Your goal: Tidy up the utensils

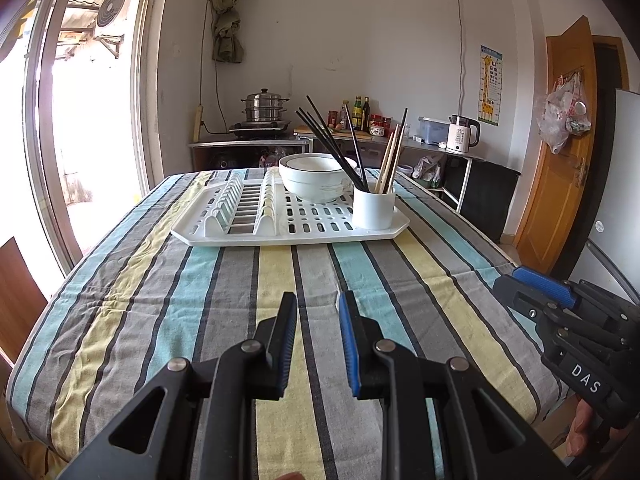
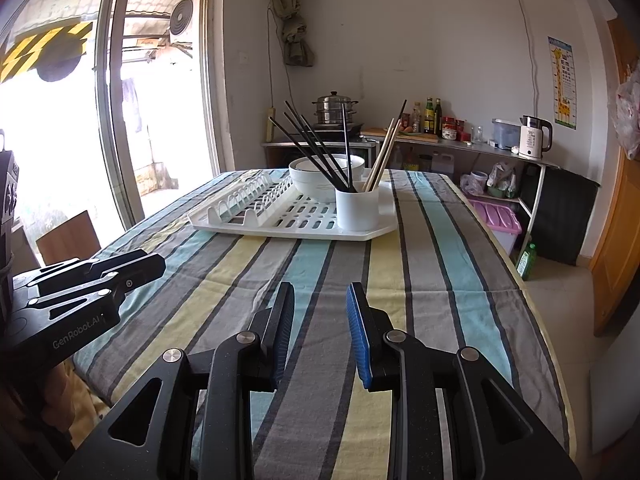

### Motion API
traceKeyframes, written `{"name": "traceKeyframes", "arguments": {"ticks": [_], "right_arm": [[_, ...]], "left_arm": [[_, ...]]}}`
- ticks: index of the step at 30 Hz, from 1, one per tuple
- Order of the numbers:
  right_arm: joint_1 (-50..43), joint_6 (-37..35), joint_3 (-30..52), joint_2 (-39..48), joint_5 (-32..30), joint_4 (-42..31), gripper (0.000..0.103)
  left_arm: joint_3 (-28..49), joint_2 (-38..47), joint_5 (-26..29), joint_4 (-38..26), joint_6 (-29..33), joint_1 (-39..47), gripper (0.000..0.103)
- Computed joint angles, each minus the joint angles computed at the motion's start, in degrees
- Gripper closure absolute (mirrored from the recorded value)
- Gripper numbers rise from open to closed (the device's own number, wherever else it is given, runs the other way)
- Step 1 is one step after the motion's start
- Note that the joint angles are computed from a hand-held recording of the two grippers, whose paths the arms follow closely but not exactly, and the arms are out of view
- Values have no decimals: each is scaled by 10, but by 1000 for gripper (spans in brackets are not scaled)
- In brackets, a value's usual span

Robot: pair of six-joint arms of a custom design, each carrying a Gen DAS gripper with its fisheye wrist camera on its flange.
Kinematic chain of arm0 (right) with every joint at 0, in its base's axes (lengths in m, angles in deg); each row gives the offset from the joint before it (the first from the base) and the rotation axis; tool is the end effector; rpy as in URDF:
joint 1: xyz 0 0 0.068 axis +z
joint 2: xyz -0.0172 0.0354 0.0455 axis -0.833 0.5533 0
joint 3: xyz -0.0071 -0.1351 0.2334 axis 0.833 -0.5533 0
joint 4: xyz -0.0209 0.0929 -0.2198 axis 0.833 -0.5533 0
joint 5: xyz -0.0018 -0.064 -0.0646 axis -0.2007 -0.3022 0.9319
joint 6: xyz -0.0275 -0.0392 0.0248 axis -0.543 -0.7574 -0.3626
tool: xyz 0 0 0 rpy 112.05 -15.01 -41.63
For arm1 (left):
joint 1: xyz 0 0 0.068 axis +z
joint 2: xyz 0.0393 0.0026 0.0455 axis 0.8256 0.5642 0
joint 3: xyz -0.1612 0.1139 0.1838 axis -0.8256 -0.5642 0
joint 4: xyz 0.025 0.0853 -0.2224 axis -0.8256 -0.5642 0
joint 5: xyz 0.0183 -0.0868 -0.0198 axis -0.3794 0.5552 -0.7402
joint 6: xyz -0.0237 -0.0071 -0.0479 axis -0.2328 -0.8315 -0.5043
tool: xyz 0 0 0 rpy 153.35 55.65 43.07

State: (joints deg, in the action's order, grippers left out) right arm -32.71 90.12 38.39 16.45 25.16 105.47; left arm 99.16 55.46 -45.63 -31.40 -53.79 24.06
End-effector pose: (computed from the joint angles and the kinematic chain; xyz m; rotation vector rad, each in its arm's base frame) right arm 0.1968 0.0710 0.1355 0.1172 2.0653 0.0052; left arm 0.2350 -0.1415 0.1157 0.4274 2.0639 -0.3162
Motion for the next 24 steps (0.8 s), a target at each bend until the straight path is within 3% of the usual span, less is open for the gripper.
{"name": "traceKeyframes", "arguments": {"ticks": [24], "right_arm": [[1,-1,2,-5,2,-7,75]], "left_arm": [[7,11,-5,4,-5,-2,80]]}}
